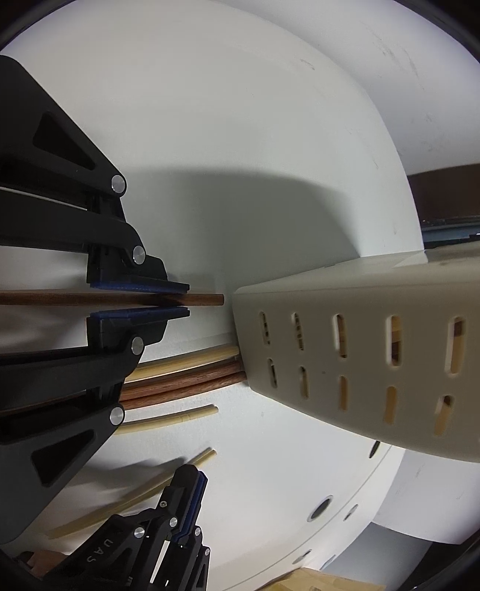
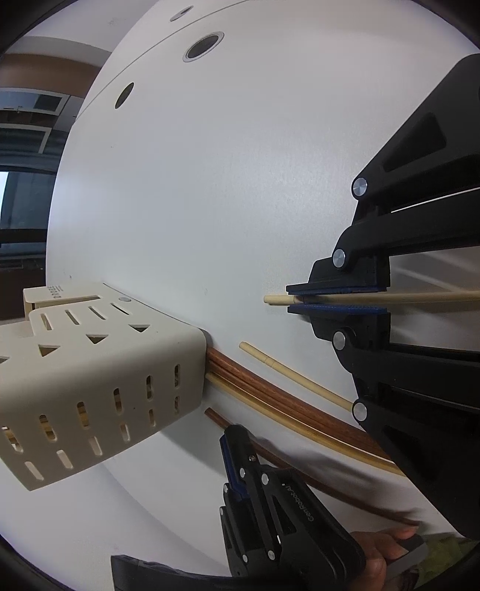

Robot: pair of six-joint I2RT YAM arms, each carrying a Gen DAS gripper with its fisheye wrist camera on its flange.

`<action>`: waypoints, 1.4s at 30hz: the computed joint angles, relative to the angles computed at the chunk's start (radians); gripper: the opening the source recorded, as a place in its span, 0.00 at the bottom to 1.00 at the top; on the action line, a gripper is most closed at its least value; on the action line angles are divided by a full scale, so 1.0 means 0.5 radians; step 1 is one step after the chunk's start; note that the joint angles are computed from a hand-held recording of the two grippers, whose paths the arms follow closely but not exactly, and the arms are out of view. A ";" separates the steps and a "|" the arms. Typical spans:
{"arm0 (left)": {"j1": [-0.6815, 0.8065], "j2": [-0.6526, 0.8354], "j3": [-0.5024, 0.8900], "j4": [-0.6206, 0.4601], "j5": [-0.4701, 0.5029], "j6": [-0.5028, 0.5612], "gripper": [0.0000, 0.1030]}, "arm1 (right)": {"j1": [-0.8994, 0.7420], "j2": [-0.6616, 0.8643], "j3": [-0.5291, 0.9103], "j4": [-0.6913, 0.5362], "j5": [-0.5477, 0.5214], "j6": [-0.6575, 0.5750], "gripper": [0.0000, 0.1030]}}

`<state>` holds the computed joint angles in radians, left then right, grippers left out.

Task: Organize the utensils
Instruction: 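Close right tool on a light chopstick while left tool grasps a dark chopstick, then lift both held chopsticks up over the holder and lower them in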

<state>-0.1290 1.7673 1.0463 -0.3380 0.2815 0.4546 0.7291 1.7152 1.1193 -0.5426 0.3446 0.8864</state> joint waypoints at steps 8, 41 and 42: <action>0.099 -0.173 -0.077 0.055 0.181 -0.024 0.06 | 0.031 -0.127 -0.051 0.040 0.120 -0.020 0.05; 0.340 -0.939 -0.318 0.309 0.682 -0.313 0.06 | 0.331 -0.608 -0.070 0.299 0.865 -0.358 0.05; 0.349 -0.931 -0.298 0.306 0.693 -0.314 0.06 | 0.333 -0.621 -0.067 0.325 0.882 -0.384 0.05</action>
